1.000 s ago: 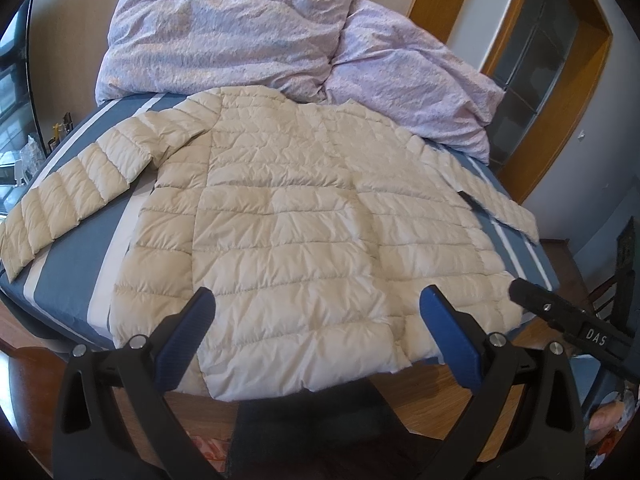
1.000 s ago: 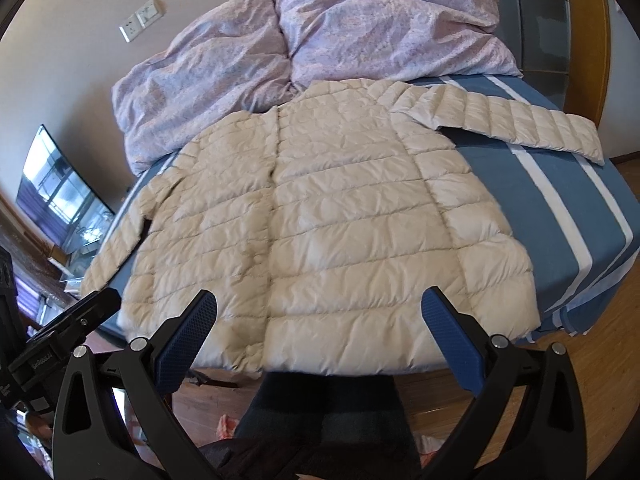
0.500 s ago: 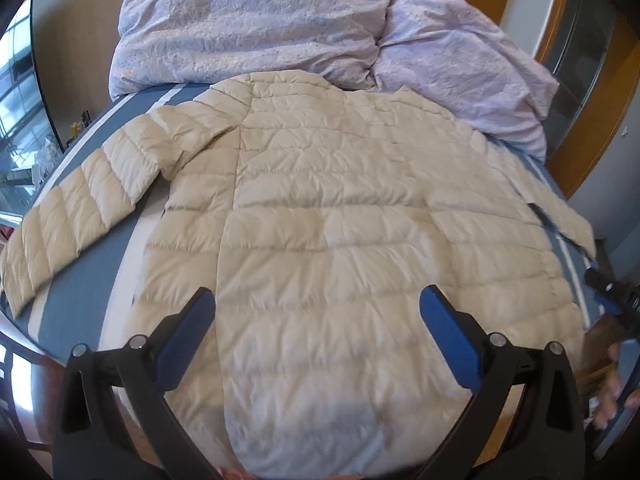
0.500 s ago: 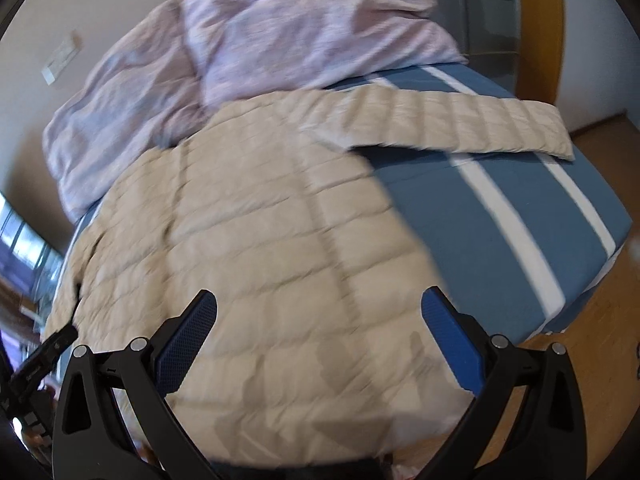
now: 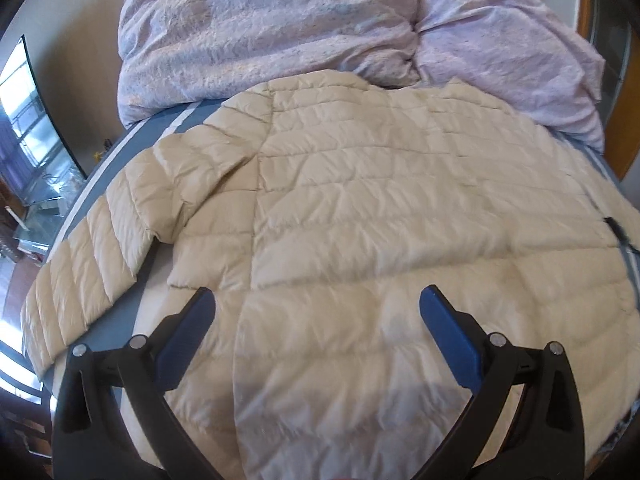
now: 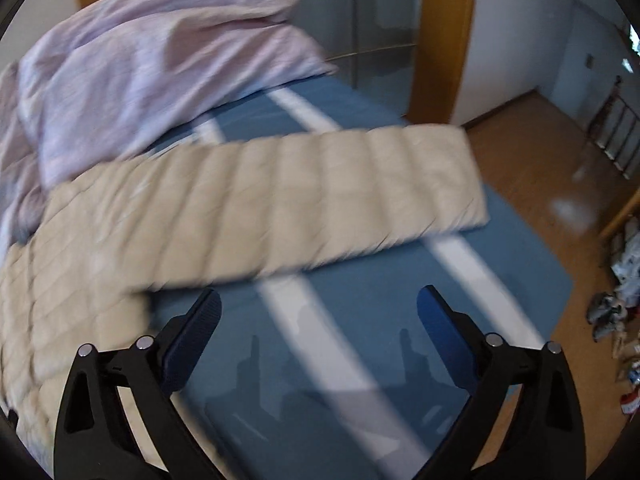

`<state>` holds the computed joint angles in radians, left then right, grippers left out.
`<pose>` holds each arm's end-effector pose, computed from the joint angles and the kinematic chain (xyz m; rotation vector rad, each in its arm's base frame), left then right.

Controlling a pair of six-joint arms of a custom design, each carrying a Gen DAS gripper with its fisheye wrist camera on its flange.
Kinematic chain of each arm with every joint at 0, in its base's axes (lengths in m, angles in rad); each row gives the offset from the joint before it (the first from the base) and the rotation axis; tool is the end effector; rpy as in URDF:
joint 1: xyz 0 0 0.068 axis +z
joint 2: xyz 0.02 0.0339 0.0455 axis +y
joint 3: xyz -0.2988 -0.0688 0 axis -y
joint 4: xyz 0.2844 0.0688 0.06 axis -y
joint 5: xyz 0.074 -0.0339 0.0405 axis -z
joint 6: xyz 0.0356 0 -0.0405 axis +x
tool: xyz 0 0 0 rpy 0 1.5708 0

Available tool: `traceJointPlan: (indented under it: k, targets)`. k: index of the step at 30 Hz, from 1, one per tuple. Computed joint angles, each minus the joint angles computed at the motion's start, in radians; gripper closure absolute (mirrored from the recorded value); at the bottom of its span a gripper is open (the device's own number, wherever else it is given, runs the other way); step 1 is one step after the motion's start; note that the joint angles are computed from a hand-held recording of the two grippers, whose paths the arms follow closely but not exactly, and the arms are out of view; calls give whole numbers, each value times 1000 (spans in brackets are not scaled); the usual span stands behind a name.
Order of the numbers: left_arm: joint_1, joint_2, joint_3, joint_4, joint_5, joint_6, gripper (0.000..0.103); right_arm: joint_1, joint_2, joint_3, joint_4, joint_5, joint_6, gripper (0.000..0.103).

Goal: Fold large clothes
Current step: 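Grasp the jacket sleeve cuff with the right gripper and lift it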

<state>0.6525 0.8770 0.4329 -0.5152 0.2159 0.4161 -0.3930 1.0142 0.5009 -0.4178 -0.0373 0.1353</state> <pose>0.1429 0.0996 0.1862 -0.2103 2.4970 0.1690 0.1897 -0.0772 0.1919 0.6383 2.4192 -0.0602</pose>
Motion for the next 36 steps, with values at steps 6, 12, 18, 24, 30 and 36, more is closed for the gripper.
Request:
traceJointPlan:
  k: [6,12,18,24,30,36]
  targets:
    - [-33,119,-23,149,-77,-41,2,-167,261,69,229,12,-35,6]
    - [-54,179,-39,234,-122,-54,2,-280,513,214,250,-26,-20,22]
    - [-71,191,-55,278,-149,-61,2,-336,622,263,260,-85,17,28]
    - [-67,209,-54,286,-139,-64,2,-332,638,226,311,-64,10,41]
    - [-62,222,-51,284,-130,-63,2,-336,612,185,350,-94,-15,84]
    - [-47,236,-47,283,-105,-56,2,-247,504,137,366,-9,-6,93]
